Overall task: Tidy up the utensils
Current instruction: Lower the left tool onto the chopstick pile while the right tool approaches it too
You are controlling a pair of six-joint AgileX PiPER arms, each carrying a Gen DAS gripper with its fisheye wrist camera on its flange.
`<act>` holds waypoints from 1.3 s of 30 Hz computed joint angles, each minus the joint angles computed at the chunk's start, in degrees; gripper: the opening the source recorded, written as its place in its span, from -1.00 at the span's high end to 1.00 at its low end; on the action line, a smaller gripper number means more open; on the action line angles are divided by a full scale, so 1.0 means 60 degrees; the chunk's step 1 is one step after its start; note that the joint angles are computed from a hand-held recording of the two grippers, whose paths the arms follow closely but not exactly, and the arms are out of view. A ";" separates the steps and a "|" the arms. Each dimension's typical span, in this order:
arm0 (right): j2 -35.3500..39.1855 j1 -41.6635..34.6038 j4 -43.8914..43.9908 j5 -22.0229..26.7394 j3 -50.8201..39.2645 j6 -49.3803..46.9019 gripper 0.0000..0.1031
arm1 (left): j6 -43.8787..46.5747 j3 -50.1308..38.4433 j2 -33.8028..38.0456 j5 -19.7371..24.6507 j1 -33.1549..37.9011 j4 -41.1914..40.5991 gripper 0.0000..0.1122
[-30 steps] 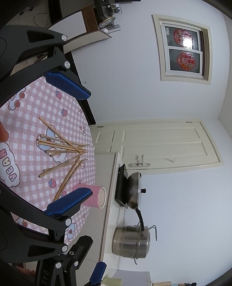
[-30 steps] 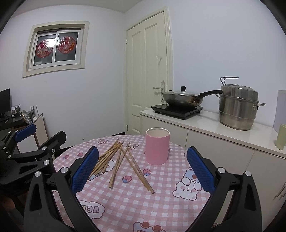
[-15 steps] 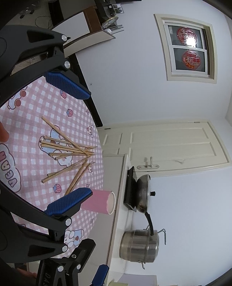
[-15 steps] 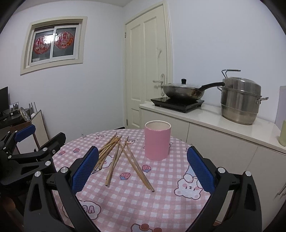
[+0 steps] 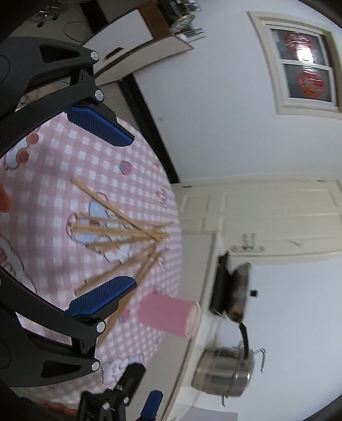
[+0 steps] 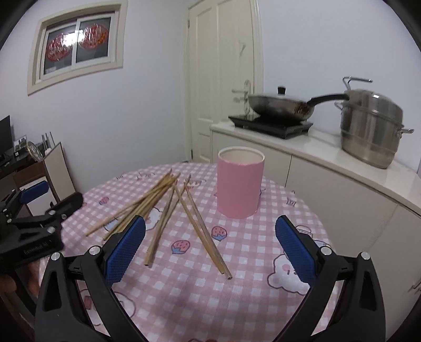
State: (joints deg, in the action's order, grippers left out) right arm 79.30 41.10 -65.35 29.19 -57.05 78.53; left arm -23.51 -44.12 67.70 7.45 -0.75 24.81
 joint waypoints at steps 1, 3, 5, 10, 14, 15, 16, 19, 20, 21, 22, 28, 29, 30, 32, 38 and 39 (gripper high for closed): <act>0.0176 -0.0141 0.0191 -0.0085 -0.0124 -0.0246 -0.85 | 0.0955 -0.0193 0.0289 0.0061 0.0233 -0.0895 -0.72; 0.0445 -0.0359 0.0423 -0.0325 -0.0316 -0.0675 -0.85 | 0.2865 -0.0596 0.0843 0.0207 0.0624 -0.2689 -0.72; 0.0738 -0.0544 0.0582 -0.0499 -0.0525 -0.1104 -0.85 | 0.4774 -0.1051 0.1341 0.0537 0.0972 -0.4460 -0.72; 0.1545 -0.1171 0.2366 -0.1064 -0.1242 -0.3200 -0.85 | 0.9140 -0.2665 0.2823 0.2176 0.1865 -0.8488 -0.66; 0.2121 -0.1525 0.4350 -0.1112 -0.1928 -0.5570 -0.85 | 0.9298 -0.4365 0.4086 0.3868 0.1843 -0.8143 -0.44; 0.2269 -0.1604 0.4899 -0.1068 -0.2124 -0.6212 -0.84 | 0.8915 -0.4761 0.4370 0.4058 0.1655 -0.7610 -0.39; 0.2382 -0.1667 0.5332 -0.1027 -0.2287 -0.6714 -0.83 | 0.8834 -0.4968 0.4517 0.4148 0.1539 -0.7390 -0.36; 0.2721 -0.1975 0.7064 -0.0968 -0.2784 -0.8642 -0.61 | 0.8833 -0.6004 0.5266 0.4894 0.1167 -0.6950 -0.11; 0.2834 -0.2018 0.7368 -0.0956 -0.2905 -0.8993 -0.54 | 0.9003 -0.6436 0.5586 0.5296 0.1126 -0.7071 -0.03; 0.2978 -0.2138 0.7953 -0.0845 -0.3107 -0.9657 -0.46 | 0.9031 -0.6918 0.5941 0.5726 0.1090 -0.7120 -0.01; 0.3088 -0.2190 0.8196 -0.0720 -0.3261 -0.9940 -0.42 | 0.8867 -0.7565 0.6415 0.6245 0.1040 -0.7035 0.08; 0.3482 -0.2668 1.0337 -0.0243 -0.3945 -1.2281 -0.30 | 0.7842 -1.0117 0.8130 0.7871 0.0748 -0.6208 0.37; 0.3558 -0.2705 1.0615 -0.0146 -0.4073 -1.2593 -0.24 | 0.7702 -1.0302 0.8261 0.7951 0.0672 -0.6024 0.38; 0.3648 -0.2763 1.0973 -0.0016 -0.4232 -1.2992 -0.18 | 0.7631 -1.0479 0.8395 0.8033 0.0576 -0.5881 0.38; 0.3819 -0.2831 1.1512 0.0252 -0.4537 -1.3585 -0.15 | 0.7680 -1.0812 0.8571 0.8296 0.0560 -0.5973 0.42; 0.4115 -0.2809 1.2014 0.0769 -0.5091 -1.4313 -0.15 | 0.7687 -1.1732 0.9079 0.8955 0.0682 -0.6260 0.71; 0.4168 -0.2805 1.2017 0.0851 -0.5181 -1.4354 -0.15 | 0.7701 -1.1997 0.9218 0.9168 0.0731 -0.6354 0.71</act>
State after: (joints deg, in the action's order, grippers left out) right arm 104.30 24.26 6.75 34.29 -88.14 -7.59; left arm 22.70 -116.10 123.01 62.46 3.64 -13.31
